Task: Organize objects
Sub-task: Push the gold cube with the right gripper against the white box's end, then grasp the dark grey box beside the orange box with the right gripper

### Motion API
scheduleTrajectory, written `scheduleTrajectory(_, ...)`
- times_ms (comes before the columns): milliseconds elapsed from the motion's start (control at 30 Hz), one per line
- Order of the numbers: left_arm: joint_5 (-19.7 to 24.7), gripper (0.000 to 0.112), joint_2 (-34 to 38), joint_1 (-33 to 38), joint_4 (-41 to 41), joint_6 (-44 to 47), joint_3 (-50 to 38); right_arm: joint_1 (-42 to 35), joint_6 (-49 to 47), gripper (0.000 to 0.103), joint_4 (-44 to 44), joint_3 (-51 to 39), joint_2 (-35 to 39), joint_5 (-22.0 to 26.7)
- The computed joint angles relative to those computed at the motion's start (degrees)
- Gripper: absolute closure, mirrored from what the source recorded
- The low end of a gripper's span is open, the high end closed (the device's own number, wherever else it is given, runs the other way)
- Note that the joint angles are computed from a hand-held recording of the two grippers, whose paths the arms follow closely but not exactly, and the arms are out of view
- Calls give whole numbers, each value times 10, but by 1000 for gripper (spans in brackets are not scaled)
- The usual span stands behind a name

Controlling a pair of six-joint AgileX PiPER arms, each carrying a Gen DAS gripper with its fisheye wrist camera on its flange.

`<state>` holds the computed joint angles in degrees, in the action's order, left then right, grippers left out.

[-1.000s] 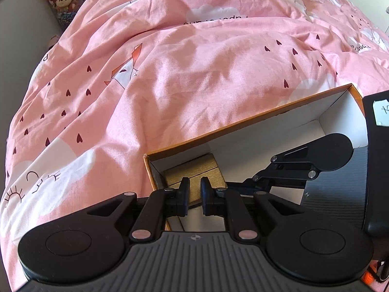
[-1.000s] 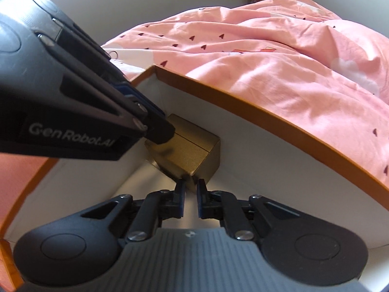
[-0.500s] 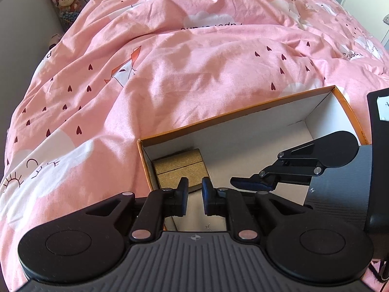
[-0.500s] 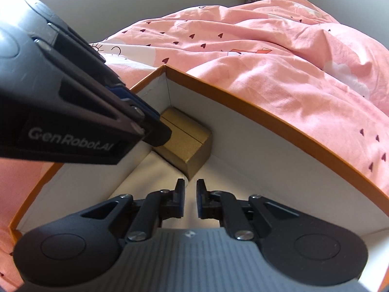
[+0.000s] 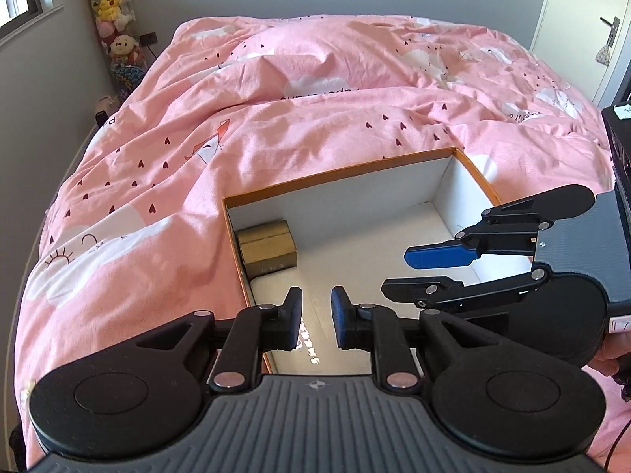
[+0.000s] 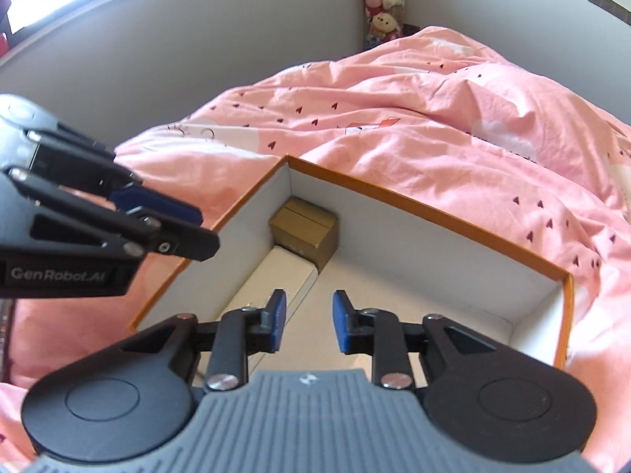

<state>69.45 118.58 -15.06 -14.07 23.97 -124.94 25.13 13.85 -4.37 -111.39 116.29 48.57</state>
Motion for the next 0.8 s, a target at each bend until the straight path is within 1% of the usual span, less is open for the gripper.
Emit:
scheduleTrajectory(33, -18, 90, -28, 4, -11, 5, 47, 6, 17, 72, -6, 37, -25, -16)
scheduleTrajectory(100, -51, 90, -79, 12, -34, 15, 135, 24, 60, 62, -24, 139, -100, -54)
scheduleTrajectory(167, -78, 90, -121, 18, -51, 19, 213, 43, 106, 57, -48, 198, -137, -79)
scheduleTrajectory(267, -120, 90, -169, 12, -47, 13, 315, 78, 177, 56, -90, 288, -194, -106)
scheduleTrajectory(400, -160, 90, -210, -4, -20, 3, 415, 125, 252, 56, -127, 369, -241, -110)
scheduleTrajectory(533, -159, 90, -215, -10, -10, -3, 460, 172, 336, 56, -170, 423, -265, -99)
scheduleTrajectory(567, -159, 90, -215, -11, -8, 0, 465, 178, 341, 56, -168, 433, -270, -102)
scheduleTrajectory(667, -154, 90, -219, -10, -11, 5, 482, 198, 366, 49, -180, 446, -276, -98)
scheduleTrajectory(733, -153, 86, -222, -5, -17, 7, 489, 214, 377, 49, -194, 446, -274, -89)
scheduleTrajectory(800, -154, 86, -225, 1, -20, 9, 498, 222, 368, 49, -196, 440, -265, -84)
